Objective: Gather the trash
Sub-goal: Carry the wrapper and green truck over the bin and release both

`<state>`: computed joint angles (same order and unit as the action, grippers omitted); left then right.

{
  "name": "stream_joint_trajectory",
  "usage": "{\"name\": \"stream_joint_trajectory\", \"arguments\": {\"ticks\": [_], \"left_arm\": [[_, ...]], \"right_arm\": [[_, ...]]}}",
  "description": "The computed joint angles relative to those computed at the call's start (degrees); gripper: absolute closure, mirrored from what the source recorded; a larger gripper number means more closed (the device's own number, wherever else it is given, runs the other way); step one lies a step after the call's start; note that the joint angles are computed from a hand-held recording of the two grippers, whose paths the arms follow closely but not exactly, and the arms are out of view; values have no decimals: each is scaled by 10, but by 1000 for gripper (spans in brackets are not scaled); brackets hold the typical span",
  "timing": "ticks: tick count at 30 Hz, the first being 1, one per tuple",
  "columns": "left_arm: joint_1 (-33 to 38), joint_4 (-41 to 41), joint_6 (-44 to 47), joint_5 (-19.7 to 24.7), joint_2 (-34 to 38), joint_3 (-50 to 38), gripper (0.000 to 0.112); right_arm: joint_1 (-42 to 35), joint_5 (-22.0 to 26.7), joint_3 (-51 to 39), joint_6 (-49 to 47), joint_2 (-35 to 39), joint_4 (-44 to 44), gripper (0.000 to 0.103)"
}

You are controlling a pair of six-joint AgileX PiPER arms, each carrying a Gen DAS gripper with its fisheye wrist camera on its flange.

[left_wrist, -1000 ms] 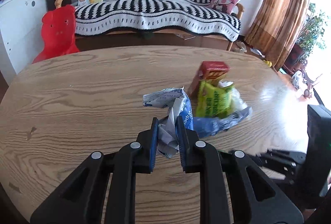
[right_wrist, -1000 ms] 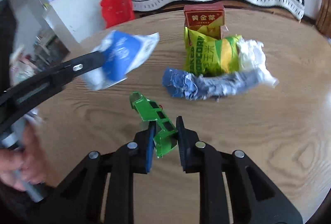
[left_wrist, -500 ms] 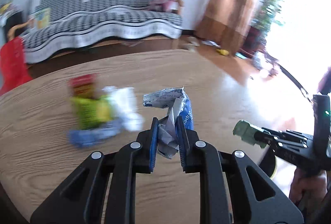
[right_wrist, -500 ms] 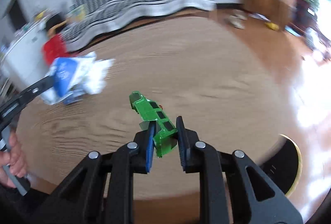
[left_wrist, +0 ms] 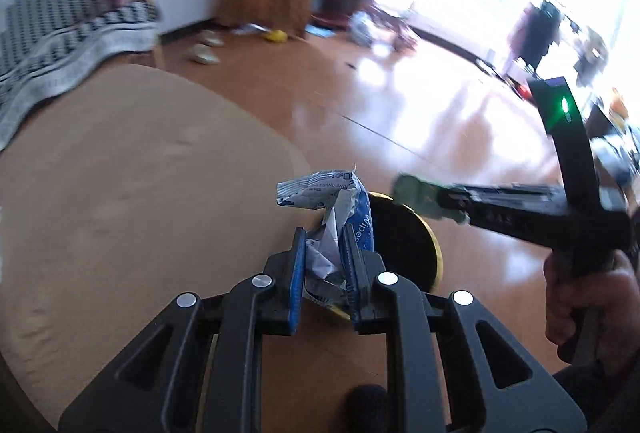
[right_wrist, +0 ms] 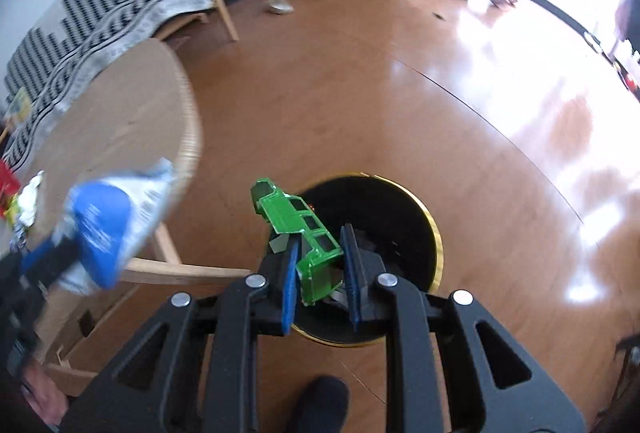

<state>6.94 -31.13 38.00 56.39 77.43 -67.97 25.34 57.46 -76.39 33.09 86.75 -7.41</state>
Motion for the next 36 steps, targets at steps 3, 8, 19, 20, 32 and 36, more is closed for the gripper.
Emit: {"name": "stream_joint_trajectory", "arguments": {"ticks": [3,8,19,20,32,36], "left_arm": [[-81,33,-42,-52,27,25,95],[-137,55,-76,-94,99,20,95],[-144,45,-68,-100,168,-19,95],[-148,43,-70,-101,162,-13,95],[-123,29,-58,-85,108,4,39],[-100,15,-38,-64,79,1,39]], "right_arm": [[-39,-8,33,-30,-10,20,83],[-74,-15,47,-57,-4,44,83],[-84,-24,45,-64,3,58,83],[-79,-23,43,-57,4,55,83],[-70,-18,40,-44,9,53,83],[-66,-15,33,-40,14,52,83]]}}
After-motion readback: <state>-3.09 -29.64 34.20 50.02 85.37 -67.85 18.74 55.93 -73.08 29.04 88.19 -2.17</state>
